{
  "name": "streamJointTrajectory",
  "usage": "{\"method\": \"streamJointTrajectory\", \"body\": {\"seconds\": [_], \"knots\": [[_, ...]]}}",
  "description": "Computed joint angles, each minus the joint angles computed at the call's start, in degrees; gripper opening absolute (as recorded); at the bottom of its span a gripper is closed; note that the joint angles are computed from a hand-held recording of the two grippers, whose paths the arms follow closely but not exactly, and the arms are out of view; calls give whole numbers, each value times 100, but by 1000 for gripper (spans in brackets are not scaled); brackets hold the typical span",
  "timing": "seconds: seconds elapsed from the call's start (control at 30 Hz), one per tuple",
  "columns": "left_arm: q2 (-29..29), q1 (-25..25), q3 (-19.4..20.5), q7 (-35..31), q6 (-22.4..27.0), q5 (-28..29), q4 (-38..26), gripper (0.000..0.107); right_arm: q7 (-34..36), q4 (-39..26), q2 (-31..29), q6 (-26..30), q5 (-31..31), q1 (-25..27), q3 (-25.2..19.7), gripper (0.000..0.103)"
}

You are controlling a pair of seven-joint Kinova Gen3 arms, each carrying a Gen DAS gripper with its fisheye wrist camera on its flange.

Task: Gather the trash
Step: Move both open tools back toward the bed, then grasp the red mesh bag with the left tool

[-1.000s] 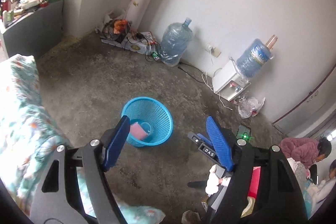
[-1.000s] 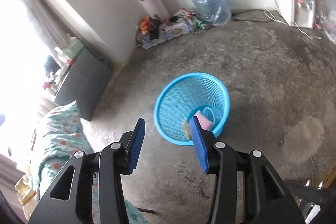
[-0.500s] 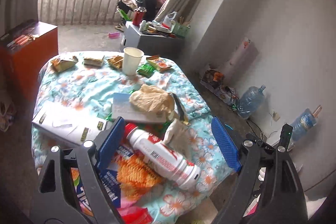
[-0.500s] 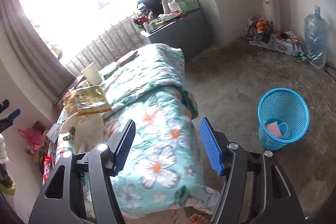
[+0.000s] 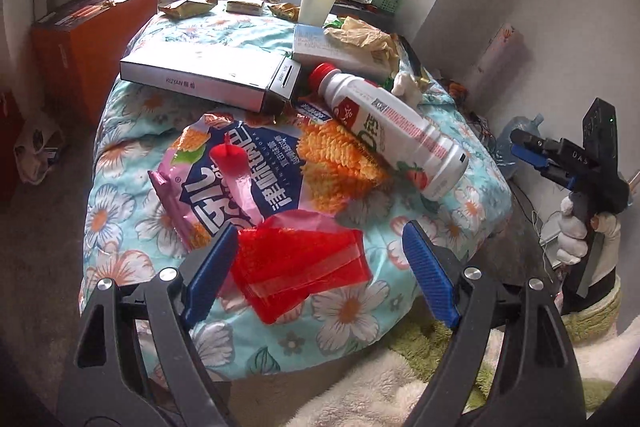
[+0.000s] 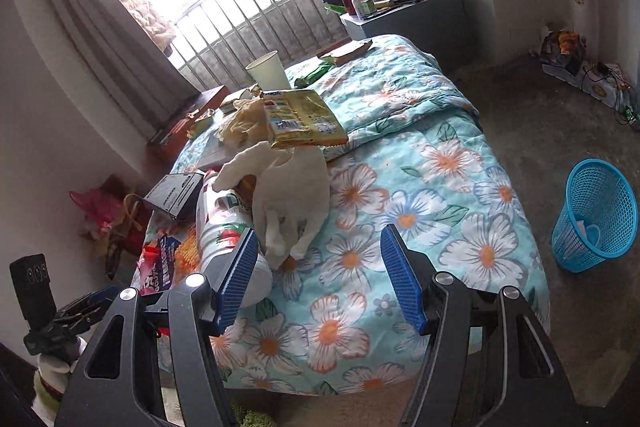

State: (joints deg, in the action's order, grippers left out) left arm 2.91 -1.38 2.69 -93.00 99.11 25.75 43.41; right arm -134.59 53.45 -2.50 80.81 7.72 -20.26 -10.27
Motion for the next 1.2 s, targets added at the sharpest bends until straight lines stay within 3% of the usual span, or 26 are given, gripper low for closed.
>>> {"method": "streamJointTrajectory", "body": {"seconds": [0.17,0.4,0.57,0.73,0.93,1.07,1.2], "knots": [[-275,184,23,-107,-506,-553,785,78,-47,-475,313,324,233,-303,-126,62],[-509,244,-86,-181,-943,-536,1373,60,-53,-951,649,611,366,-693,22,62],[-643,272,-135,-354,-1123,-549,1514,52,-38,-1153,833,670,232,-791,158,62],[-708,230,-257,-544,-1123,-315,1546,37,26,-1469,1038,814,259,-942,259,62],[-858,240,-319,-837,-1268,-200,1628,32,172,-1958,1295,1050,363,-1106,419,62],[-894,226,-422,-956,-1310,-6,1608,28,429,-2588,1598,1276,439,-1172,585,62],[-927,160,-572,-1055,-1353,292,1632,24,877,-3649,2180,1672,482,-1214,888,62]]}}
